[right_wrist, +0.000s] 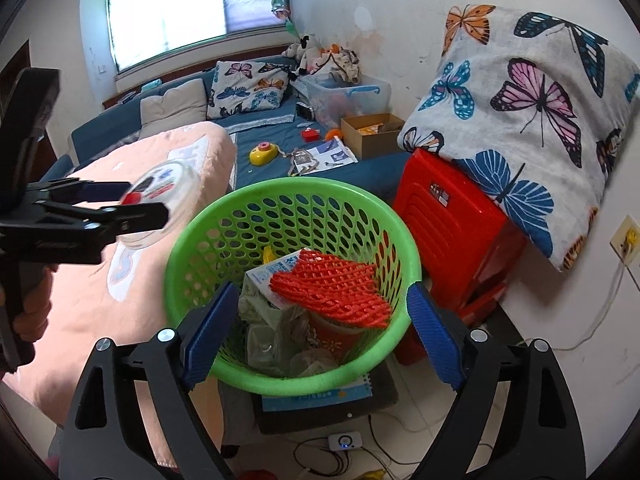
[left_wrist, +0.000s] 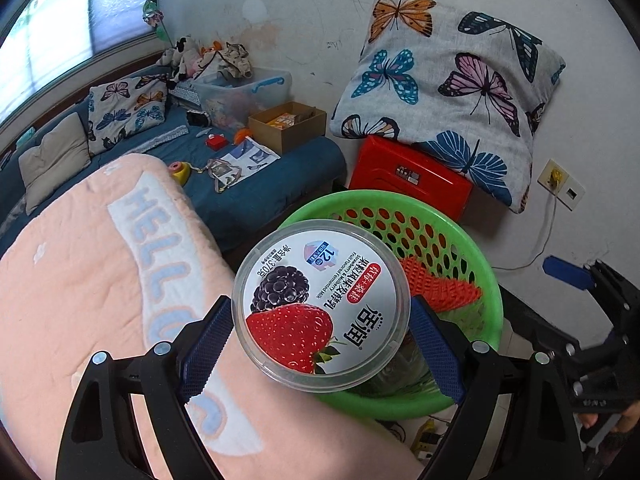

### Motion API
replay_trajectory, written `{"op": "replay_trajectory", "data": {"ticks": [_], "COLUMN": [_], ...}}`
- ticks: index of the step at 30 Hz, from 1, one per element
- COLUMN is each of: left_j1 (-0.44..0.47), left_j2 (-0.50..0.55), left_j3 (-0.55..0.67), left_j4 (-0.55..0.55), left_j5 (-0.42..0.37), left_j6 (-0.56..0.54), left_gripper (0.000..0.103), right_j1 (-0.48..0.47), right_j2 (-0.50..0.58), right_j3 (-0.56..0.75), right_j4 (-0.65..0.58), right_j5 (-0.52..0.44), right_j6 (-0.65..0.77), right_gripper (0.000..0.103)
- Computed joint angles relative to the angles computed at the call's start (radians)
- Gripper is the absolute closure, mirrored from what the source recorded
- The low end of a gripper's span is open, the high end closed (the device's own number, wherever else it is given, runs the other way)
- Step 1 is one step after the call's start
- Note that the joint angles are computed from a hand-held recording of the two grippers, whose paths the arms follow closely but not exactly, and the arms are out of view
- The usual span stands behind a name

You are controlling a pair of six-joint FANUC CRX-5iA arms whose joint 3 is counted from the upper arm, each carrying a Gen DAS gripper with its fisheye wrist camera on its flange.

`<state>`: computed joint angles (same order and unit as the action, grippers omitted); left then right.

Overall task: Collect trash
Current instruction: 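Carry net and yogurt cup over the green basket and open both tools to drop them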

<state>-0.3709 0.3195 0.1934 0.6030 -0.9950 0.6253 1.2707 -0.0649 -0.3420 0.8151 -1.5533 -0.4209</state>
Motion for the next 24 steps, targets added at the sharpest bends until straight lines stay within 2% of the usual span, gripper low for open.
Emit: {"op": "replay_trajectory", "data": {"ticks": [11,16,24], "left_j1": [-0.027,-0.020,0.002], "left_j2": [0.042,0.035,0.005], "left_j3": [0.039,0.026,-0.003], "left_j4": [-0.032,-0.015,-0.004], "left_j5": [-0.026,-0.026,-0.015], "left_j6": [0.034,0.031,0.031], "left_gripper": [0.016,0.011,0.009], "right_j1": [0.019,0.018,0.020], "right_j2": [-0.009,-0.009,0.004], "right_j3": [-0.022,-0.025,-0.010], "right_j4": [-0.017,-0.017,0.004], "right_j5": [0.005,0.014,0.021], "right_j6": [-0.047,-0.051,-0.048], "right_gripper": [0.016,0.016,0.014]}}
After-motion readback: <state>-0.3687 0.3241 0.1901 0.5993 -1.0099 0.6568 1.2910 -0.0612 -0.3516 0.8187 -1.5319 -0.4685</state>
